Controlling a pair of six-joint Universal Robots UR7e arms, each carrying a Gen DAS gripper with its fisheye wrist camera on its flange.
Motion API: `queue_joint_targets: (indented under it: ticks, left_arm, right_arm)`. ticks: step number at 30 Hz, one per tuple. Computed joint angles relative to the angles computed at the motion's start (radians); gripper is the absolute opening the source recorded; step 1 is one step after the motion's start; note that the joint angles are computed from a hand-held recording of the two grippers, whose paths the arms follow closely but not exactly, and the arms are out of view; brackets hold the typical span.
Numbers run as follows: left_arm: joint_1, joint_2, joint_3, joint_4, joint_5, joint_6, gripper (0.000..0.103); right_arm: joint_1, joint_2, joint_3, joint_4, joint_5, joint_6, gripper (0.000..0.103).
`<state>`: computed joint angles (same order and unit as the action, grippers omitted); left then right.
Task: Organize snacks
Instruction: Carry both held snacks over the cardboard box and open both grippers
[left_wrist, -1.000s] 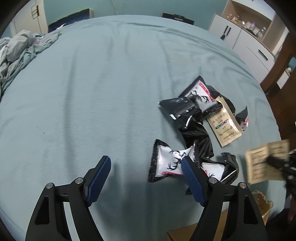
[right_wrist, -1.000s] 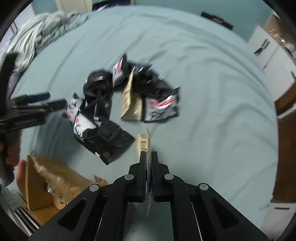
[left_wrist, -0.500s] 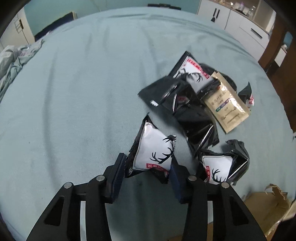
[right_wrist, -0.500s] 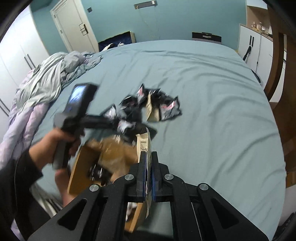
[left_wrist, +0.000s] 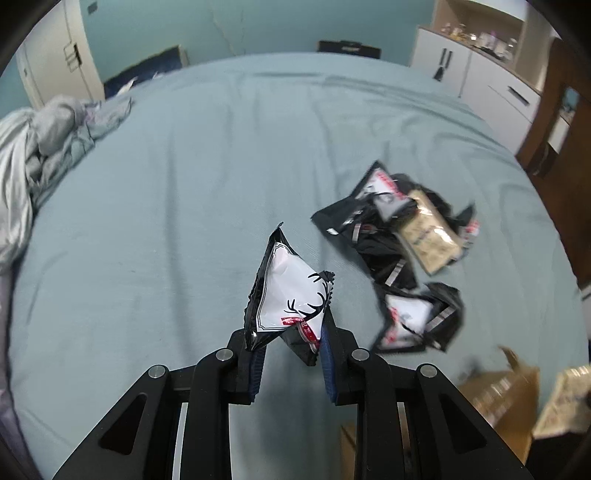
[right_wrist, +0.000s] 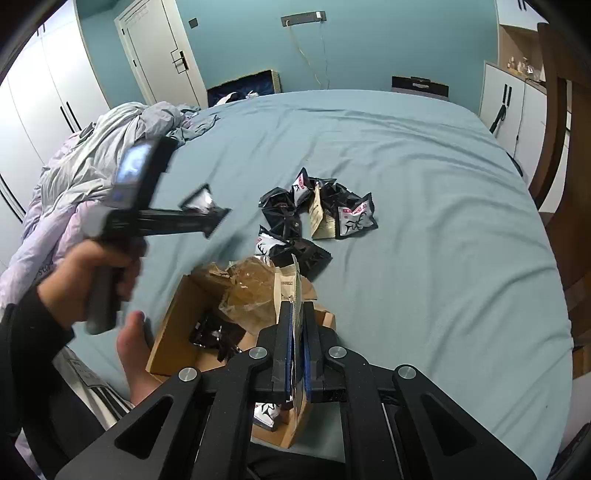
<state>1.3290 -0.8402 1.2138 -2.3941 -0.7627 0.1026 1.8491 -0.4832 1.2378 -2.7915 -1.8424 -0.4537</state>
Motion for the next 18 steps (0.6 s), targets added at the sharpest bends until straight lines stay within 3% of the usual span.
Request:
queue_joint_targets:
  ticks: [6,11,18]
  left_arm:
    - [-0.055,-0.09,0.163,-0.081,-0.015,0.063,0.025]
    - [-0.089,-0.168,0.287,-0.071,-0.07,0.068,0.026]
    - [-0.113,-0.203,0.354,-0.002,-0.103,0.056,0.027]
  right_arm:
    - [-0.002,-0.002,0.001,0.015,-0.009,0.001,0.002]
    - [-0.001,-0.002,-0.017,0.053,-0.015,0.022,0.002]
    - [-0.005,0.01,-0.048,0.091,-0.019,0.062,0.002]
